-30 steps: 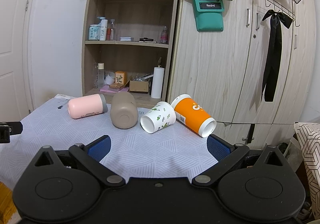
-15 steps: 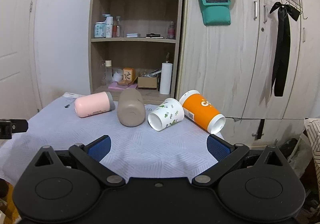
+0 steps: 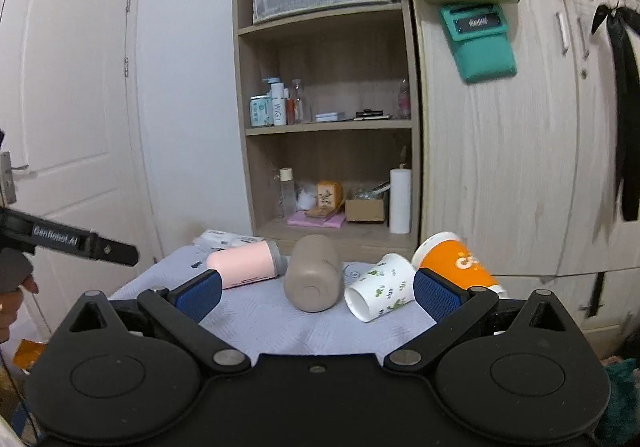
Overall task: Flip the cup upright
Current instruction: 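Move both grippers toward the taupe tumbler lying on its side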
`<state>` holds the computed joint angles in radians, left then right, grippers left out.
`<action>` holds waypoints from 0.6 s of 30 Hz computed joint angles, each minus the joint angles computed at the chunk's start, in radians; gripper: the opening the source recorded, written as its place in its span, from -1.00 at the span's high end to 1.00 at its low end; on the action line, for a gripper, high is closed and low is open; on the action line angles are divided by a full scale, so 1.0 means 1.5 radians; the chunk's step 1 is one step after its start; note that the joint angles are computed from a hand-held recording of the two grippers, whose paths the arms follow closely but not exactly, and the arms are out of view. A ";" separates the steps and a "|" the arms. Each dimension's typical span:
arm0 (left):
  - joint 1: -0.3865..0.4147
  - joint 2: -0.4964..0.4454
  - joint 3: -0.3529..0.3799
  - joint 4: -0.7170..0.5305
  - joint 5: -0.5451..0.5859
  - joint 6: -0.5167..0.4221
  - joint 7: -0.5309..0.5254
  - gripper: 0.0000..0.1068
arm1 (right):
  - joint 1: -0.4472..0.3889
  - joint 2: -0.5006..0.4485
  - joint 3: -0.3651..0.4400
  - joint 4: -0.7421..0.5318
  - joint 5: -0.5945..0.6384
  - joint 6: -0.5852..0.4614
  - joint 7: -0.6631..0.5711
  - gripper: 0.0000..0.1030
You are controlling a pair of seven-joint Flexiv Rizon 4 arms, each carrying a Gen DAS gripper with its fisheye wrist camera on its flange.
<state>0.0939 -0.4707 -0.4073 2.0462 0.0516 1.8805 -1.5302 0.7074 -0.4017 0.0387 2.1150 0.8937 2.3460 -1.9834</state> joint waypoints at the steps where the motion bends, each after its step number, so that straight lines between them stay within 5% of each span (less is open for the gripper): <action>1: 0.027 -0.012 -0.036 -0.010 0.007 -0.014 0.000 -0.93 | -0.021 -0.003 0.010 0.008 -0.033 -0.019 0.021 -1.00; 3: 0.052 -0.039 -0.080 -0.036 0.006 -0.039 0.009 -0.93 | -0.020 -0.016 -0.005 0.001 -0.042 -0.043 0.033 -1.00; 10: -0.071 -0.122 0.002 -0.159 -0.063 -0.080 0.058 -0.93 | -0.001 -0.060 -0.062 -0.023 -0.109 -0.077 0.067 -1.00; 14: -0.066 -0.170 -0.033 -0.210 -0.098 -0.106 0.078 -0.93 | -0.089 -0.073 -0.004 -0.011 -0.281 -0.089 0.146 -1.00; 18: -0.024 -0.219 -0.105 -0.245 -0.118 -0.121 0.103 -0.90 | -0.078 -0.081 -0.043 -0.035 -0.337 -0.149 0.172 -1.00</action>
